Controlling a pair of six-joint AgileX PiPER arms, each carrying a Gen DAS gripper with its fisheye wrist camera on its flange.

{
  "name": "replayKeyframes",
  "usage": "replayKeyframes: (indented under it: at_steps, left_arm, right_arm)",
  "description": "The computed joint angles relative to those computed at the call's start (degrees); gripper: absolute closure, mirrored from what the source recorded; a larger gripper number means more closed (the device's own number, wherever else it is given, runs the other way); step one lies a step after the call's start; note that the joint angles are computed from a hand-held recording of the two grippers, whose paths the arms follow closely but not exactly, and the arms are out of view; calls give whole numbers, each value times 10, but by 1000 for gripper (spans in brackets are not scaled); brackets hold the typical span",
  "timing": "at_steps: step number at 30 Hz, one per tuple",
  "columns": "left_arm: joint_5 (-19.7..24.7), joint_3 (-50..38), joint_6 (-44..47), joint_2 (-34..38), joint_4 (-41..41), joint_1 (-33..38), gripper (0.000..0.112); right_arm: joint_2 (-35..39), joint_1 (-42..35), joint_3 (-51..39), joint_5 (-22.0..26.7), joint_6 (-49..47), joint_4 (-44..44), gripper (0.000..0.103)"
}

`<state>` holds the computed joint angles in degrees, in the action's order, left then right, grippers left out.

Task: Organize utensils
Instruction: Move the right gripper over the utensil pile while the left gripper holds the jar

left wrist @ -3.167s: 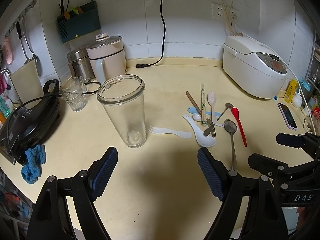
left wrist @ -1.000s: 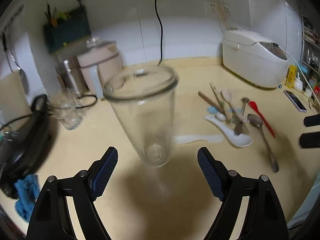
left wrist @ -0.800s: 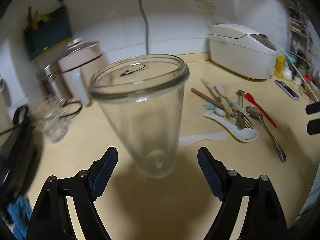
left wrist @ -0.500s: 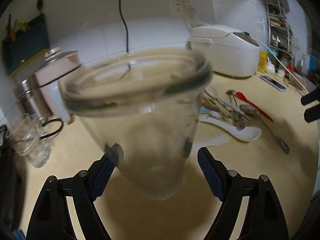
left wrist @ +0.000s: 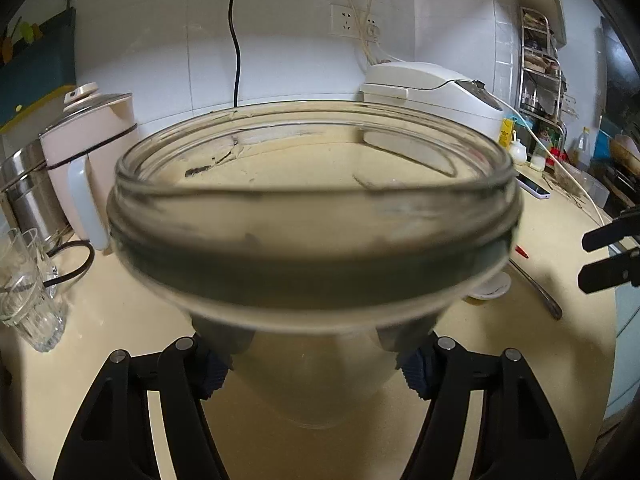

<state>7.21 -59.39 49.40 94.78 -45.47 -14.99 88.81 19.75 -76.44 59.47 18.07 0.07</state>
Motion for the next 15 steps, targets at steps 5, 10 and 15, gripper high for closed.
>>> replayKeyframes:
  at_steps: [5,10,15]
  left_arm:
    - [15,3,105,-1,-108,11,40]
    - [24,9,146,-7,-136,12,40]
    - [18,6,109,-6,-94,5,40]
  right_arm:
    - [-6,9,5,-4,31,-14,11]
    - [-8,5,4,22,109,-101,19]
    - [-9,-80,8,-5,33,-58,19]
